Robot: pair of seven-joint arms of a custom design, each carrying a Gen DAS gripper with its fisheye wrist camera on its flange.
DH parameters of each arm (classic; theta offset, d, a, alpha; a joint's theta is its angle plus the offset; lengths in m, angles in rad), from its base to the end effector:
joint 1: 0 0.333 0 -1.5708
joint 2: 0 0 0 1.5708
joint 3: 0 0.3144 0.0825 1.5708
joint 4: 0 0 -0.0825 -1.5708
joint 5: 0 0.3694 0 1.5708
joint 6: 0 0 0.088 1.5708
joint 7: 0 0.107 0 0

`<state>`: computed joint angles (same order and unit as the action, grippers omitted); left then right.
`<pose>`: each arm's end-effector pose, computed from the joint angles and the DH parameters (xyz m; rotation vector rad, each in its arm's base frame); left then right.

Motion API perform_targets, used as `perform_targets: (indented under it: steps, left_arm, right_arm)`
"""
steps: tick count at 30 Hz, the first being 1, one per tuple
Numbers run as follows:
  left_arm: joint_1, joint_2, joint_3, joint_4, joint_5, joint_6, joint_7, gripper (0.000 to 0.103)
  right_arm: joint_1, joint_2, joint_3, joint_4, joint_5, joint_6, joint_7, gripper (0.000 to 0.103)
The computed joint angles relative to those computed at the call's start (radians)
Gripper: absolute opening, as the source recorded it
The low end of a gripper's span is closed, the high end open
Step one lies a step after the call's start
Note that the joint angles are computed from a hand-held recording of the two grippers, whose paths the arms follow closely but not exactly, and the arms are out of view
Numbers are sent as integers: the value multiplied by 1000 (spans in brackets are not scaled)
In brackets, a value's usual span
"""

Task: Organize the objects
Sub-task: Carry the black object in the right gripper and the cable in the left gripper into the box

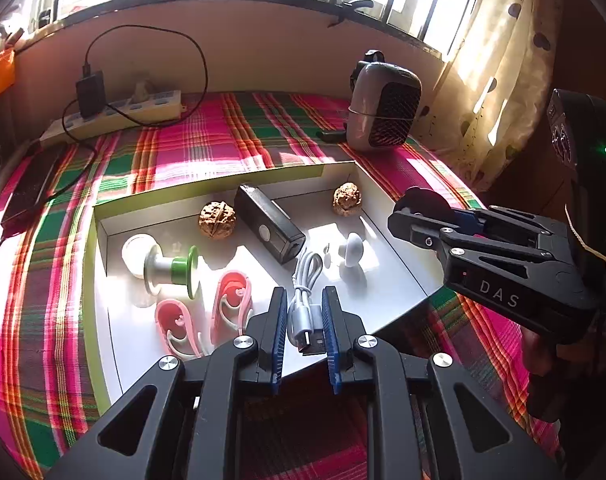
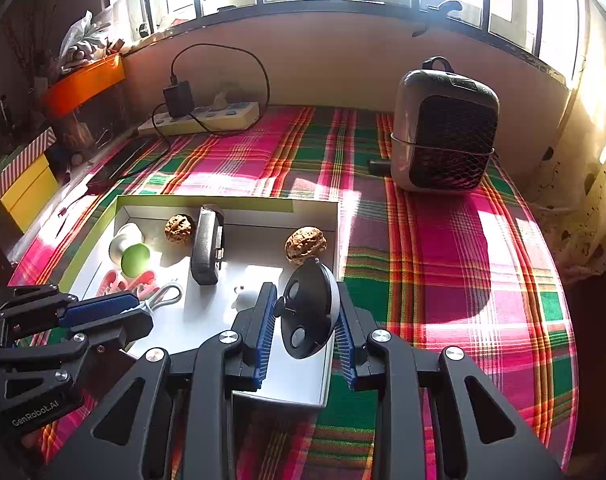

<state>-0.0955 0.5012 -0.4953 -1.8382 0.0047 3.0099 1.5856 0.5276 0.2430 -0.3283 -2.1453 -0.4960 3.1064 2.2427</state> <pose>0.5893 -0.3401 0.3768 -1.4523 2.3661 -1.0669 0.5753 0.1664 0.3799 -1.8224 1.7237 -0.6383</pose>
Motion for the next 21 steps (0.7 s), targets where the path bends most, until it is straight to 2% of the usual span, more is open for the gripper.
perform_targets:
  steps: [2, 6, 10, 14, 21]
  left_arm:
    - [-1, 16, 1, 22, -1, -25, 1, 16]
    - [-10, 31, 11, 40, -3, -39, 7, 16]
    - [-24, 43, 26, 60, -5, -58, 1, 16]
    - [-36, 53, 39, 73, -4, -67, -4, 16]
    - [-44, 59, 51, 83, -2, -72, -12, 14]
  right_arm:
    - [-33, 20, 41, 24, 38, -19, -44, 29]
    - [-54, 50, 70, 58, 90, -39, -99, 29]
    - [-41, 75, 61, 84, 117, -54, -126, 29]
    - [6, 94, 10, 103, 88, -63, -109, 29]
    - [-29, 115, 60, 129, 147, -68, -174, 29]
